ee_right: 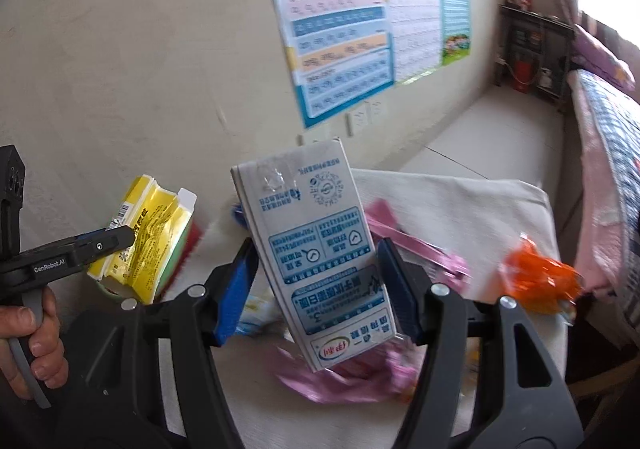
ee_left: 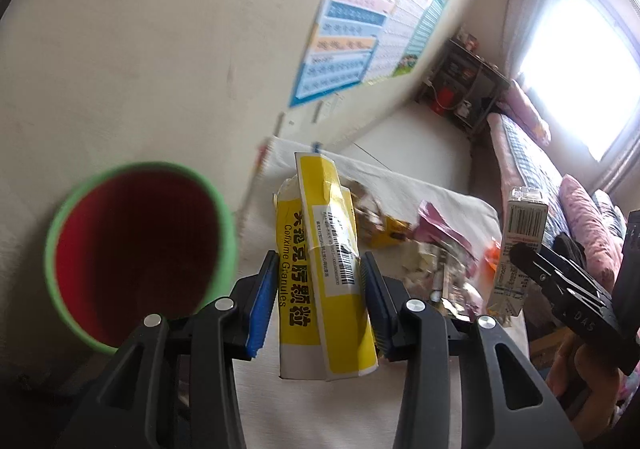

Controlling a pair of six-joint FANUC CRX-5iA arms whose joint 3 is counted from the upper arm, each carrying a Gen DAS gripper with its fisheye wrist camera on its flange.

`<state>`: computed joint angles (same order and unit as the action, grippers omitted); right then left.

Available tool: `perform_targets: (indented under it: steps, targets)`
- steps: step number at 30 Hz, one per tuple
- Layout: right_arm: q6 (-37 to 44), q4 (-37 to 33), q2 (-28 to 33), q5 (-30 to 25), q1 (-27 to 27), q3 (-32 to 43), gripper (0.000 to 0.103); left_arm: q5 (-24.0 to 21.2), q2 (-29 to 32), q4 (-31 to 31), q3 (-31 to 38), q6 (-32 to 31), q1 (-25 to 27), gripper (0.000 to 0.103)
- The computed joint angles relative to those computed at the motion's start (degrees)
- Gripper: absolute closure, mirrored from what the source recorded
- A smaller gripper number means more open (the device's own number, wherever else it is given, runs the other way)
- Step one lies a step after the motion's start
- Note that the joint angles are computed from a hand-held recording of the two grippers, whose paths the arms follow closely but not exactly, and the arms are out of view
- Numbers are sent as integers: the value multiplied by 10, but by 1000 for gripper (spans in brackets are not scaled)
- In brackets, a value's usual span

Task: Collect trash
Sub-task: 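Carry both items over the red bin and open both tools to drop them, then move both open tools back over the table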

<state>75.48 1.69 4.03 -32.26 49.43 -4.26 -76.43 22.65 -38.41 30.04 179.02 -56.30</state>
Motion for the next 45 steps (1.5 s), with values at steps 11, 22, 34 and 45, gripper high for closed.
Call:
perform_targets:
  steps: [11,22,34,45]
  targets:
    - [107,-125,68,-40,49,117,43,-63,-106,-33,-117,77,-12,64]
    - [146,-187,177,-118,88,276,43,-87,-175,-39,-200,138,-21,63]
    - [143,-180,263,-185,125,375,43,-55,-249,-36,-294,195,-19,60]
    - [120,-109,256,-172,142,338,9,-73,-252,-44,-293,222,-23,12]
